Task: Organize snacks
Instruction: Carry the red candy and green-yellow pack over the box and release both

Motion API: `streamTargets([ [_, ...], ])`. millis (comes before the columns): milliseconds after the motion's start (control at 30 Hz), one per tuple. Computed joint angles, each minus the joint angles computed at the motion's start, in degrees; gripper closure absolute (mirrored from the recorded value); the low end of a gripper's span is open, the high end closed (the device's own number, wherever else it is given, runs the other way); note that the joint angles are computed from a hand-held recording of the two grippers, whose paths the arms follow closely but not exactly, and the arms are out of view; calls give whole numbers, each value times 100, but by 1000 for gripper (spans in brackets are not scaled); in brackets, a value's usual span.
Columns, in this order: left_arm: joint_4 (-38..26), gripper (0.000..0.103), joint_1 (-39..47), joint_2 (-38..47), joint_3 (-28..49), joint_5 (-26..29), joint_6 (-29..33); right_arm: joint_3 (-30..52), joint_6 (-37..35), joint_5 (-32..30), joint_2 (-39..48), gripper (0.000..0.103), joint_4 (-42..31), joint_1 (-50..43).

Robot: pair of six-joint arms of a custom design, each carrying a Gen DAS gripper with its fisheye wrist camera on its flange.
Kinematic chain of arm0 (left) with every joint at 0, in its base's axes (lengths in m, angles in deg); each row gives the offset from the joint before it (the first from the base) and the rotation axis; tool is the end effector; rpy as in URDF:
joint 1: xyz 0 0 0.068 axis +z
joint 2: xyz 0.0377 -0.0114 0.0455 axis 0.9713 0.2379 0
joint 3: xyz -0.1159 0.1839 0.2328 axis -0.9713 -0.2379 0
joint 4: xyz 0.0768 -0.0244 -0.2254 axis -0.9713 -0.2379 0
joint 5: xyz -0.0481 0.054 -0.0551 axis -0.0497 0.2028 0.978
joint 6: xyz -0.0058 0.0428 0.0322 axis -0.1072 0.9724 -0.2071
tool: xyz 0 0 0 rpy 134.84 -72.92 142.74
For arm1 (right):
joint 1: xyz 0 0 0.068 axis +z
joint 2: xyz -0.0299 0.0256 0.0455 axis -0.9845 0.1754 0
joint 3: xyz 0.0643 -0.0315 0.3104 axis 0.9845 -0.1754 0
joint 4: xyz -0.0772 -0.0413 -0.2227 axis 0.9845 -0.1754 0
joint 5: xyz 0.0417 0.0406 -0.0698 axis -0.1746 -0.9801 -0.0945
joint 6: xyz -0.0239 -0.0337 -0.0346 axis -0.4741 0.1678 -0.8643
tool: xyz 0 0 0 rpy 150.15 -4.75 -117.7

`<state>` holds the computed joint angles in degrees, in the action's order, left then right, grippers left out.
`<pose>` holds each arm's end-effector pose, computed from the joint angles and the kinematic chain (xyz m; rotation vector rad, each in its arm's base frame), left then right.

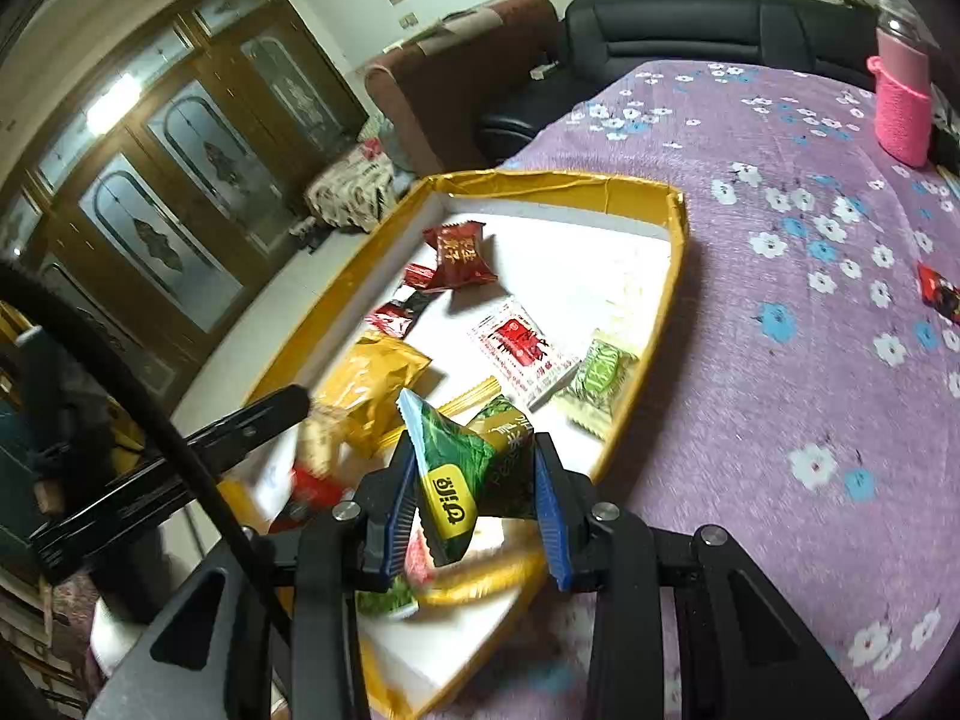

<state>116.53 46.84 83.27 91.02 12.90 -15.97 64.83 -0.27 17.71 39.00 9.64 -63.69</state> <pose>0.3279 -0.1887 0.0524 0.1068 2.4050 -0.5880 0.3047 0.0962 0.0609 -0.0145 2.4759 0.5348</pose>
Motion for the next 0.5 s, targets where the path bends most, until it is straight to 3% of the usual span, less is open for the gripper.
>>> streamTargets([
  [167, 372, 38, 80, -130, -304, 29, -33, 400, 47, 758, 229, 59, -169, 266],
  [233, 534, 28, 108, -211, -445, 71, -40, 376, 85, 734, 215, 59, -68, 260],
  [367, 599, 23, 70, -326, -547, 216, -27, 14, 74, 878, -85, 58, 282, 298],
  [500, 368, 11, -242, -523, -564, -236, -35, -745, 85, 1285, -446, 53, 1015, 459],
])
